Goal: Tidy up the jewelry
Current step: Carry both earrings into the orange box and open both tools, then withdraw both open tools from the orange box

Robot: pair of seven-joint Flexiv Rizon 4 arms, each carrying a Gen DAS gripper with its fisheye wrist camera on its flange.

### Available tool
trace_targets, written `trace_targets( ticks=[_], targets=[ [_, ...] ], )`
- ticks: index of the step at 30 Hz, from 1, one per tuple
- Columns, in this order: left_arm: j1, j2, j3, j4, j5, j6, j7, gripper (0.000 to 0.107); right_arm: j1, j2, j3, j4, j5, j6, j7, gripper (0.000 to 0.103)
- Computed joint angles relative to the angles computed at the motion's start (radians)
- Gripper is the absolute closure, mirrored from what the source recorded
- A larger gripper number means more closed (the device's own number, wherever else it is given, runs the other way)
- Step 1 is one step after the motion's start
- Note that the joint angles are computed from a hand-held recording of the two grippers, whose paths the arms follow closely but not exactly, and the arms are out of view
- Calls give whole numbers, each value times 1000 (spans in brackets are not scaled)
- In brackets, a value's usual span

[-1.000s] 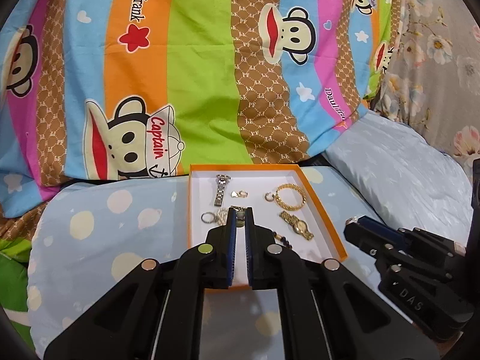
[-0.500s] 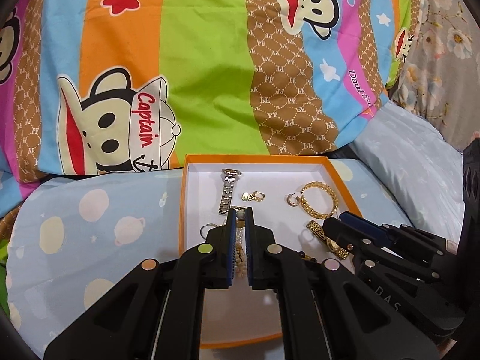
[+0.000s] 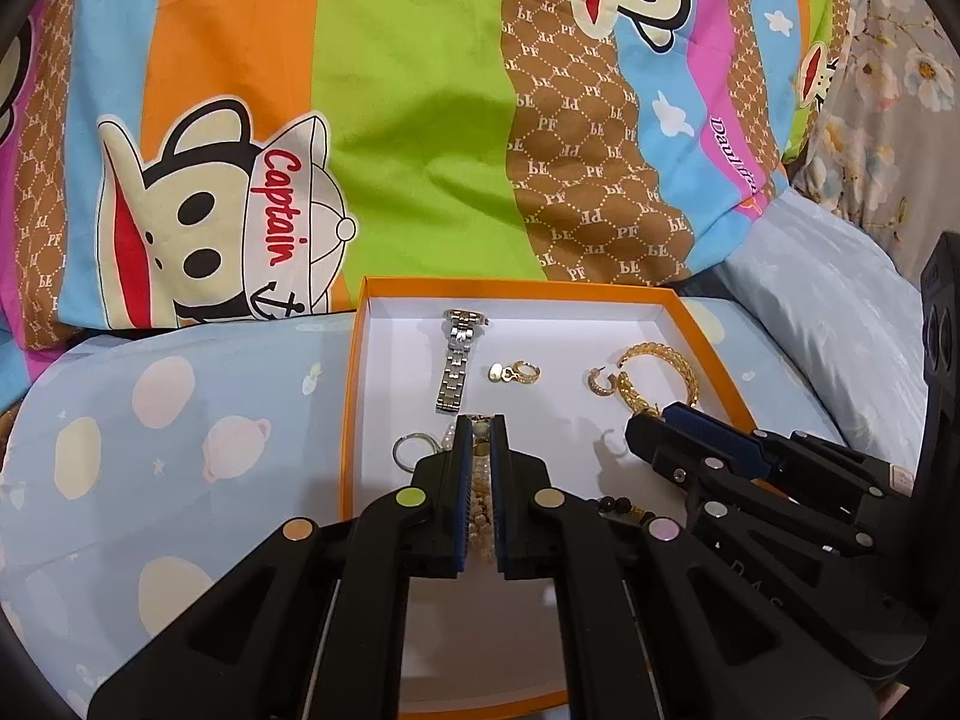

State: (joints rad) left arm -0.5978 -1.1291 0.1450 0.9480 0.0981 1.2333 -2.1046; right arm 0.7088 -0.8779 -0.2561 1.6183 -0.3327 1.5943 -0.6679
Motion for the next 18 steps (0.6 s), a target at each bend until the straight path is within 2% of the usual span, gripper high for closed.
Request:
trace_targets(
  ticks=[4,5,8,10,12,14,16,18],
  targets=[
    [5,-2,-12,3,-4,9,3,102,13,-6,-20,0,0,14,1,85],
    [4,1,-10,14,-3,24,-4,98,30,-6,-44,9,9,30,10,84],
    [-12,26,24,55,6,69,-42,72,64,8,-89,45,40,71,18,77],
    [-28,59,55,110,16,123,-80,69,107,25,-140,85,76,108,20,75],
    [-38,94,69,164,21,165,-94,69,159,51,-194,142,124,151,9,73],
    [-55,148,91,255,27,236,-116,68,221,79,-248,212,182,200,-8,67],
    [-80,190,119,332,23,287,-124,62,309,108,-321,298,248,244,-33,57],
    [-132,233,180,420,19,335,-146,58,417,128,-401,390,320,273,-63,53]
  ],
)
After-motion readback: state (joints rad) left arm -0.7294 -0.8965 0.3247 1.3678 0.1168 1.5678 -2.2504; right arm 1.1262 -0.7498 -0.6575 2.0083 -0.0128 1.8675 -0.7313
